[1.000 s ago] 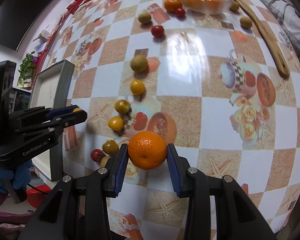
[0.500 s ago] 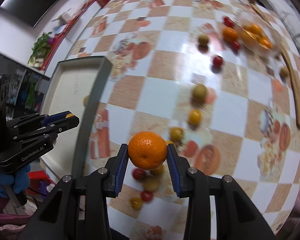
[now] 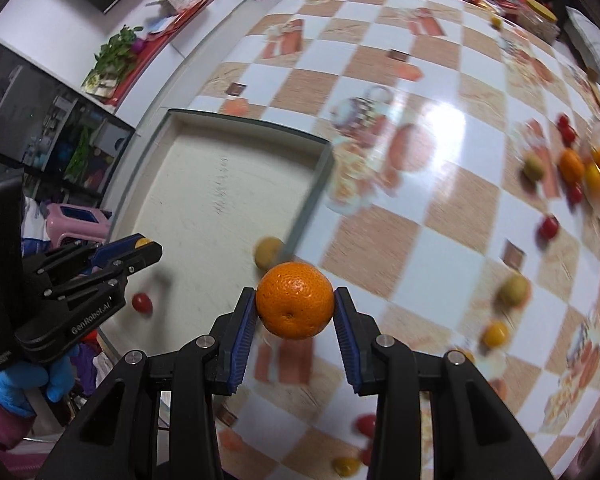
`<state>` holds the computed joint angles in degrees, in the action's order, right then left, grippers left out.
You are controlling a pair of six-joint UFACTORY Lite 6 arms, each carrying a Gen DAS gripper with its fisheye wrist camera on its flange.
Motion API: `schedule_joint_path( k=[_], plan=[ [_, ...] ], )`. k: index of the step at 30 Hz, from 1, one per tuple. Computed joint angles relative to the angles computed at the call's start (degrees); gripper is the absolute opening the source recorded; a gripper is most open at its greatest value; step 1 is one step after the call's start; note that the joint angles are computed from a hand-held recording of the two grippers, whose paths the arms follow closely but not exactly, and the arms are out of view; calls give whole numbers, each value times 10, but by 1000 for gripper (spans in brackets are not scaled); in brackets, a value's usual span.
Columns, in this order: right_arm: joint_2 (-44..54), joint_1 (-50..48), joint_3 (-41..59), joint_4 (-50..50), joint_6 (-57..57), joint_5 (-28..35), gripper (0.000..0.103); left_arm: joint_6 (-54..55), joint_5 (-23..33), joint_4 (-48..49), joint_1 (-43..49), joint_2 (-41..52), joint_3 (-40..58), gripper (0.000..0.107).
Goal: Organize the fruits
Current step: 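Carry the mandarin and yellow tomato over the white tray, then open both grippers to drop the fruits into the tray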
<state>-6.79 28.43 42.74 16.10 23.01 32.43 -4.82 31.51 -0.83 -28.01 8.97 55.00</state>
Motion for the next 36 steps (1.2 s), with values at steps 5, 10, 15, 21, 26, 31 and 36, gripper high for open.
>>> schedule_joint_path(
  k=[5, 10, 15, 21, 26, 31, 36],
  plan=[
    [128, -5, 101, 17, -33, -10, 42, -16, -13, 24, 26, 28, 7, 22],
    [228, -12, 185, 28, -53, -9, 42, -23, -25, 39, 27, 50, 8, 22],
    [302, -18, 245, 20, -54, -3, 42, -35, -36, 61, 19, 54, -2, 23],
    [358, -7, 303, -8, -46, 12, 42, -44, -41, 83, 11, 57, -4, 23],
    [382, 0, 326, -16, -31, 18, 42, -55, -34, 89, 3, 68, 3, 25],
    [389, -6, 331, 12, -62, 22, 47, -95, -60, 129, 0, 44, -24, 76],
    [365, -9, 318, 41, -78, 11, 84, -81, -41, 121, -5, 51, -18, 76]
  ],
)
